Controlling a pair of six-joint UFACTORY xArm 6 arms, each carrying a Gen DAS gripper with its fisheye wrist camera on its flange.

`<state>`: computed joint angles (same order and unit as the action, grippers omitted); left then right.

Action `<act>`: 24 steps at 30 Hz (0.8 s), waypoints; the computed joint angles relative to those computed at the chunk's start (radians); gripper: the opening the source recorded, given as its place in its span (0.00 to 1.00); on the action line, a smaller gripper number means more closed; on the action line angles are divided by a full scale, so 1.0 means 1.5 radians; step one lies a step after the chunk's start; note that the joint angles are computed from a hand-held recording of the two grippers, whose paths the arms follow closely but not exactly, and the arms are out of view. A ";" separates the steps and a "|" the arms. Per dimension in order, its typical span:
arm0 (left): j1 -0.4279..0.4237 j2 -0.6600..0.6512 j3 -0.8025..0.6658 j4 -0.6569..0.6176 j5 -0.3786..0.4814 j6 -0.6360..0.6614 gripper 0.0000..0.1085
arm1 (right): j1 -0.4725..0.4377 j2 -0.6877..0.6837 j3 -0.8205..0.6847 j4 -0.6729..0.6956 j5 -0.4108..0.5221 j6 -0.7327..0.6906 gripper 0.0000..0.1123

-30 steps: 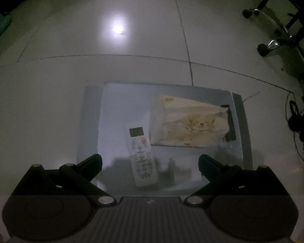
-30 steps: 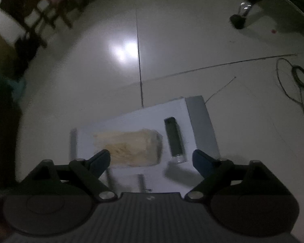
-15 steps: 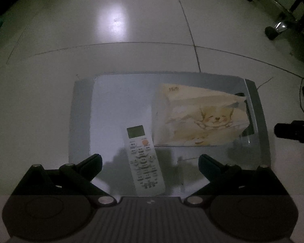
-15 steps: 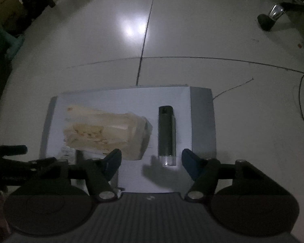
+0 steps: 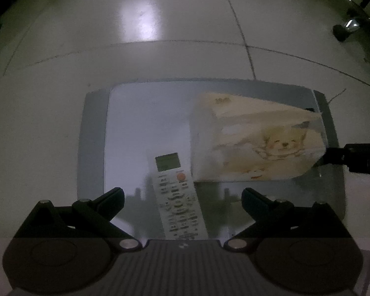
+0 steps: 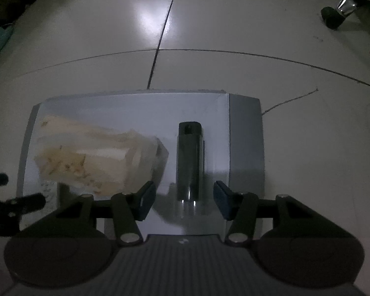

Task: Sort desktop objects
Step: 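Lower the left tool over the white remote while the right tool lowers over the black cylinder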

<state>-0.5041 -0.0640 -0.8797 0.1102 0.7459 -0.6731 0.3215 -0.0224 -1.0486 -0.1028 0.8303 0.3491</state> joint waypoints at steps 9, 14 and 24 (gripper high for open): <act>0.007 0.012 0.010 -0.013 -0.015 0.011 0.95 | -0.004 0.039 -0.016 -0.025 0.000 0.018 0.50; 0.006 0.021 0.008 -0.024 -0.023 0.016 0.95 | -0.003 0.042 -0.011 -0.040 -0.006 0.021 0.50; 0.013 0.048 -0.004 -0.071 -0.017 0.055 0.95 | 0.002 0.060 -0.022 -0.056 -0.006 0.009 0.38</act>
